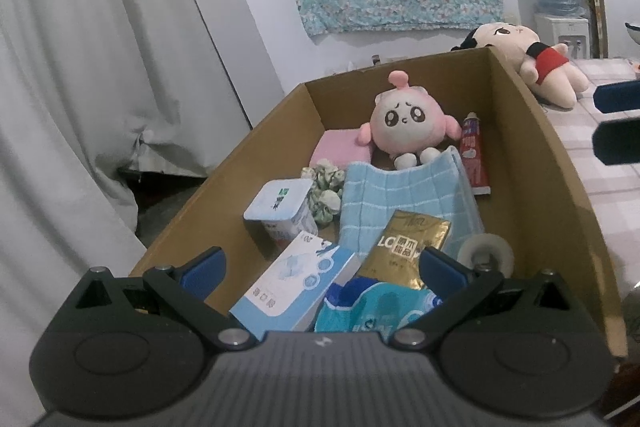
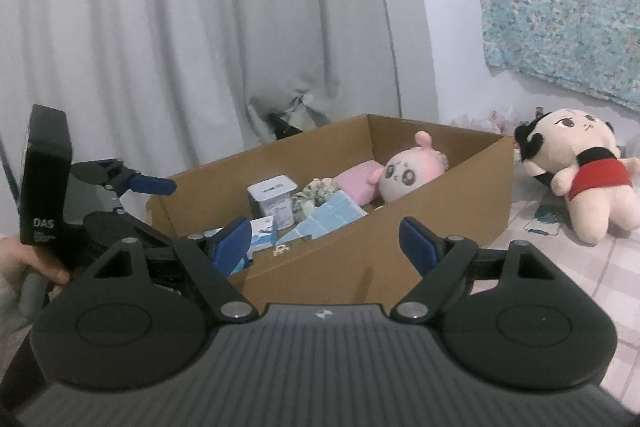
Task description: Organize soft objects
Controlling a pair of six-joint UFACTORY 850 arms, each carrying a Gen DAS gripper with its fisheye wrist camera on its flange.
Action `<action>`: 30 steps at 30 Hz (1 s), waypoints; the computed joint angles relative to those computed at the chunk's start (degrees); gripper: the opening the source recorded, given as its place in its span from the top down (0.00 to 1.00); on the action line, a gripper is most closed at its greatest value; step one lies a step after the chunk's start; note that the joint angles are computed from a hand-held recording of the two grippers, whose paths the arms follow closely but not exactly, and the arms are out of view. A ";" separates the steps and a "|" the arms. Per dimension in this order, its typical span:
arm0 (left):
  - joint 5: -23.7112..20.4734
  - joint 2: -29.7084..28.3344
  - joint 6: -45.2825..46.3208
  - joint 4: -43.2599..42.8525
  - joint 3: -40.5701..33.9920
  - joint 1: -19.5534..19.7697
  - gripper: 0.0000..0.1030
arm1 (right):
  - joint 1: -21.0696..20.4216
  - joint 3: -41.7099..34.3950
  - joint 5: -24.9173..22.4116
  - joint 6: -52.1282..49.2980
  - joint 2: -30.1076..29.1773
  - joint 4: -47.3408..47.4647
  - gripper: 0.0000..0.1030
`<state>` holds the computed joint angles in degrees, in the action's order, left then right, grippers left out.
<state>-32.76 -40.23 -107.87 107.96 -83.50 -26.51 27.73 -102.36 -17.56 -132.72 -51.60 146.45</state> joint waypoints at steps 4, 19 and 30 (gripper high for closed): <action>1.18 0.48 -1.75 0.72 0.46 0.35 0.00 | 0.37 -0.03 -0.78 -1.10 -0.09 0.08 0.21; 2.14 0.25 -4.38 1.77 -0.08 0.62 0.00 | 0.66 -0.09 -2.38 1.03 -0.28 -3.37 0.21; 2.19 -0.05 -5.05 3.15 -0.42 0.96 0.00 | 1.02 -0.04 -1.39 -0.03 -0.17 -4.01 0.21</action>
<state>-30.56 -40.27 -112.92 111.11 -83.92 -25.55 28.75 -102.40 -18.94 -132.74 -51.77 142.44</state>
